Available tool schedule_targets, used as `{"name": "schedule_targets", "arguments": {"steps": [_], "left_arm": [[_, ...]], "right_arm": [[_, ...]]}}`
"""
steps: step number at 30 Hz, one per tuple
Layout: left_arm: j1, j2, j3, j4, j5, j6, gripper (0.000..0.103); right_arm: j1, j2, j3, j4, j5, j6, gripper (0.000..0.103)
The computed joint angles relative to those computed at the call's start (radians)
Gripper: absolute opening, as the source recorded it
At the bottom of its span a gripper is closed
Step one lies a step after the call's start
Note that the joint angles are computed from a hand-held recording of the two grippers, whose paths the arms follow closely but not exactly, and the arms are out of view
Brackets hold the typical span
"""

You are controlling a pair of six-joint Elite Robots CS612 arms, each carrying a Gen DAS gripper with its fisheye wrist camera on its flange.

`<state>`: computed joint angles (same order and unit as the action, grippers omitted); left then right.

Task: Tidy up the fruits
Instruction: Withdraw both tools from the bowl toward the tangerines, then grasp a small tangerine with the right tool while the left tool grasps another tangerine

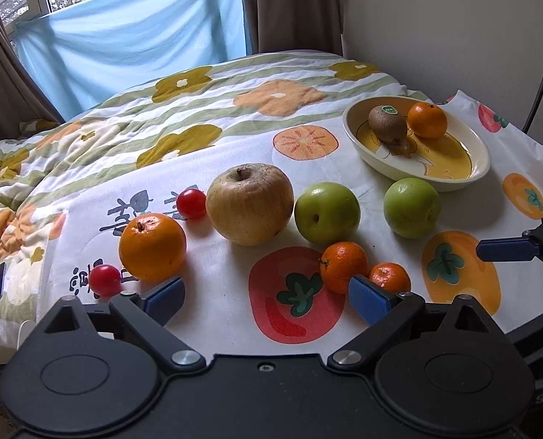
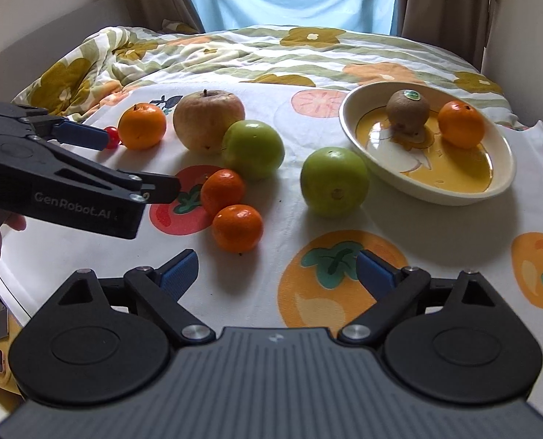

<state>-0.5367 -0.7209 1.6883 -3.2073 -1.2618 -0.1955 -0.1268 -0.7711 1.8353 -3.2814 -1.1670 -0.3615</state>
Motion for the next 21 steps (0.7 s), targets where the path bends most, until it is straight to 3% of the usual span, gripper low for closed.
{"name": "schedule_targets", "arguments": {"steps": [2, 10, 17, 21], "left_arm": [[0.008, 0.008, -0.010, 0.005, -0.020, 0.006, 0.098], [0.026, 0.023, -0.030, 0.028, -0.075, 0.024, 0.098], [0.034, 0.029, -0.045, 0.041, -0.113, 0.007, 0.098], [0.034, 0.031, -0.053, 0.046, -0.131, 0.014, 0.098]], "right_arm": [[0.008, 0.010, -0.009, -0.004, 0.005, 0.008, 0.103], [0.033, 0.045, -0.050, -0.002, 0.010, 0.008, 0.083], [0.032, 0.051, -0.056, -0.004, 0.017, -0.032, 0.051], [0.028, 0.049, -0.050, -0.007, 0.022, -0.040, 0.051]]}}
